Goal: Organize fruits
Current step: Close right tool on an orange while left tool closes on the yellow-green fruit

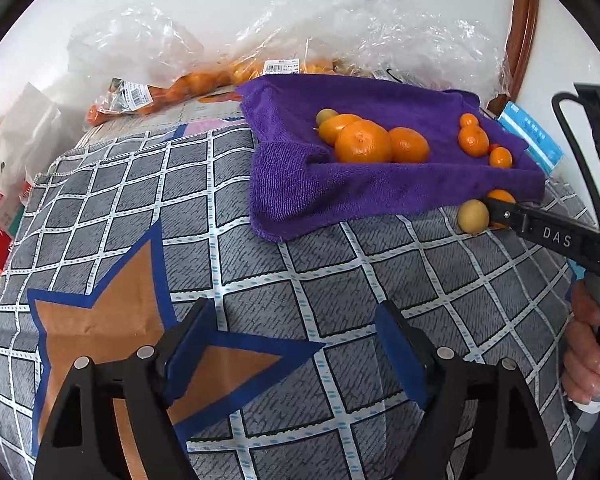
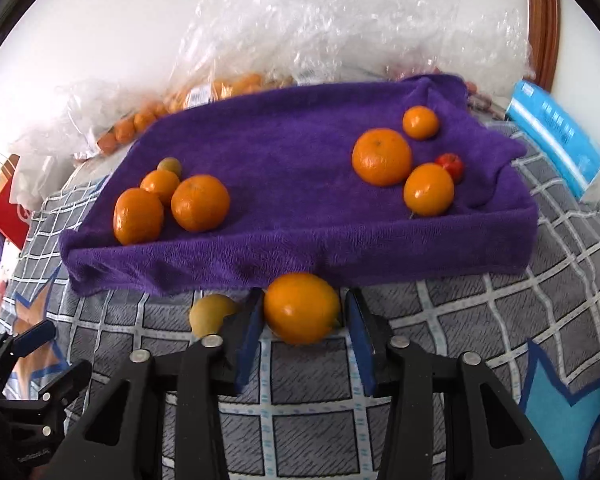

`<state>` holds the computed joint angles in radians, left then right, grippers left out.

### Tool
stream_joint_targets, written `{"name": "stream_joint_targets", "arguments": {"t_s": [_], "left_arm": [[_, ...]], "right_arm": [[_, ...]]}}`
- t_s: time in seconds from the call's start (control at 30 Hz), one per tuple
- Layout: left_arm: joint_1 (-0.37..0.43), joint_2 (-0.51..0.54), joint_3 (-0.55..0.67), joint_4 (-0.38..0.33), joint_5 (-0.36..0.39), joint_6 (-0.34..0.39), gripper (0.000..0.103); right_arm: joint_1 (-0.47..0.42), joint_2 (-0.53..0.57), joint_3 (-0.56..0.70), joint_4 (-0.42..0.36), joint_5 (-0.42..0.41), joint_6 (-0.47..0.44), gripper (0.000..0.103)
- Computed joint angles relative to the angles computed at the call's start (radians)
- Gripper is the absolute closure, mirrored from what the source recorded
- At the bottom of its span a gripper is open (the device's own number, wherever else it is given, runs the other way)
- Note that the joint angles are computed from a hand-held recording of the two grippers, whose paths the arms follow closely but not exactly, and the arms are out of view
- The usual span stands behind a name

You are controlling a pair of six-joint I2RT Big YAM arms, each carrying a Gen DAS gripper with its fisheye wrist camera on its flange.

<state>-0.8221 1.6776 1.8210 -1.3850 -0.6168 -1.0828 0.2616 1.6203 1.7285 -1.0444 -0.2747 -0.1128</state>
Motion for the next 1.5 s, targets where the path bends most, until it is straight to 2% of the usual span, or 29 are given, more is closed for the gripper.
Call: {"name": "stream_joint_targets", "arguments": {"t_s": [0.1, 0.2, 0.3, 0.33, 0.53, 0.6, 0.63, 0.7, 0.87, 0.97, 1.13, 1.27, 1.4, 1.5], "left_arm": [[0.001, -0.052, -0.071, 0.094, 0.011, -0.004, 0.024], [0.006, -0.083, -0.115, 0.159, 0.021, -0.009, 0.024], [0.008, -0.13, -0.185, 0.268, 0.036, -0.001, 0.025], [0.007, -0.14, -0.199, 0.285, 0.034, -0.011, 0.03], [0.006, -0.169, -0.242, 0.339, 0.022, -0.054, 0.04], [0.007, -0.178, -0.254, 0.355, 0.022, -0.059, 0.041], [0.009, -0.184, -0.262, 0.369, 0.025, -0.065, 0.046], [0.016, -0.194, -0.274, 0.396, 0.064, -0.043, 0.051], [0.028, -0.21, -0.298, 0.452, 0.116, -0.015, 0.051], [0.032, -0.209, -0.297, 0.468, 0.141, 0.008, 0.051], [0.027, -0.206, -0.297, 0.49, 0.144, 0.04, 0.051], [0.014, -0.195, -0.283, 0.492, 0.123, 0.087, 0.05], [-0.001, -0.168, -0.241, 0.44, 0.084, 0.109, 0.048], [0.0, -0.117, -0.16, 0.308, 0.065, 0.063, 0.05]], "right_arm": [[-0.008, 0.0, -0.004, 0.002, -0.023, 0.006, 0.067], [-0.01, -0.003, -0.008, 0.004, -0.023, 0.009, 0.067], [-0.009, 0.004, 0.0, -0.005, -0.024, 0.007, 0.067], [-0.009, 0.003, -0.001, -0.004, -0.023, 0.003, 0.067], [0.001, -0.01, -0.021, 0.02, -0.007, -0.008, 0.067], [0.007, -0.027, -0.043, 0.048, -0.001, -0.02, 0.067], [0.012, -0.038, -0.059, 0.071, 0.009, -0.027, 0.067], [0.021, -0.055, -0.082, 0.101, 0.031, -0.041, 0.067], [0.009, -0.06, -0.089, 0.11, 0.012, -0.025, 0.067], [-0.001, -0.068, -0.096, 0.115, 0.004, -0.023, 0.067], [-0.03, -0.094, -0.128, 0.131, -0.029, -0.063, 0.067], [-0.076, -0.092, -0.128, 0.104, -0.103, -0.103, 0.067], [-0.105, -0.102, -0.142, 0.128, -0.09, -0.139, 0.067], [-0.129, -0.1, -0.137, 0.127, -0.108, -0.162, 0.067]]}}
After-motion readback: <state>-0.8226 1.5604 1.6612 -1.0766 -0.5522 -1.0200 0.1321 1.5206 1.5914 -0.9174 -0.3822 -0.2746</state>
